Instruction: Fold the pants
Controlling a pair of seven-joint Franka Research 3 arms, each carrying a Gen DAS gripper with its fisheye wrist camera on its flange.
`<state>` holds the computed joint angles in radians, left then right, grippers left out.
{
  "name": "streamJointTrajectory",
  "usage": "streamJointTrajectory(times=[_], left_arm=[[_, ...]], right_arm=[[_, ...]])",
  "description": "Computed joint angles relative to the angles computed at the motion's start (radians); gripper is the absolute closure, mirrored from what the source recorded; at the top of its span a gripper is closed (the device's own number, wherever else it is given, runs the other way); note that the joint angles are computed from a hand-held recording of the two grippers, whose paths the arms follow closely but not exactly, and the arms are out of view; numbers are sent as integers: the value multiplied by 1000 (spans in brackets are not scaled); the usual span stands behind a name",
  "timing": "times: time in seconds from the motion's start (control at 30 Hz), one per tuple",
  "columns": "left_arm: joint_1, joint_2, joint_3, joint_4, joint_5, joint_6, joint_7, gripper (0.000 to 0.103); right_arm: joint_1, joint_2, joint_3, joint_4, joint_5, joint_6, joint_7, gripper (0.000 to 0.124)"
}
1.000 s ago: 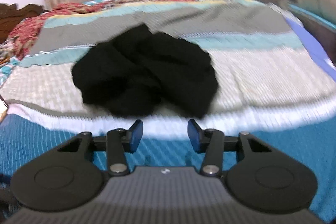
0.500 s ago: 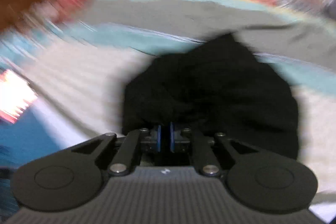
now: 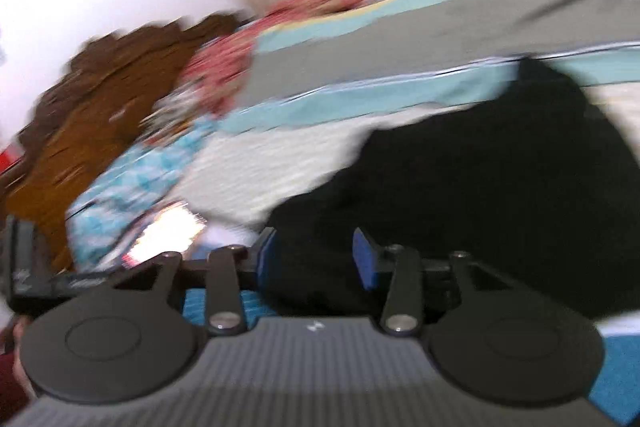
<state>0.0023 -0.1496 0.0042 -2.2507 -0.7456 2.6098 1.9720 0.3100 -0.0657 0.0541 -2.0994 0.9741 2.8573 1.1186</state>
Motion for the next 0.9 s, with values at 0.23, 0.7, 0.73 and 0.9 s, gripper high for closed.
streamJointTrajectory(times=[0.23,0.7,0.73,0.9], left_arm=[[-8,102,-57,86,19,-9,-42,0],[2,158,-96,205,-40,51,153,90],[7,178,-97,241,-35,78,137,90],[30,240,-121,309,54,244,8,90]], right_arm=[[-104,167,-35,170,-629,-6,587,49],[-85,410,-152,618,-892,-62,883,116],[-87,438,-168,683,-908,-67,917,116],[6,537,-391,840,-1169,-72,1272,108]])
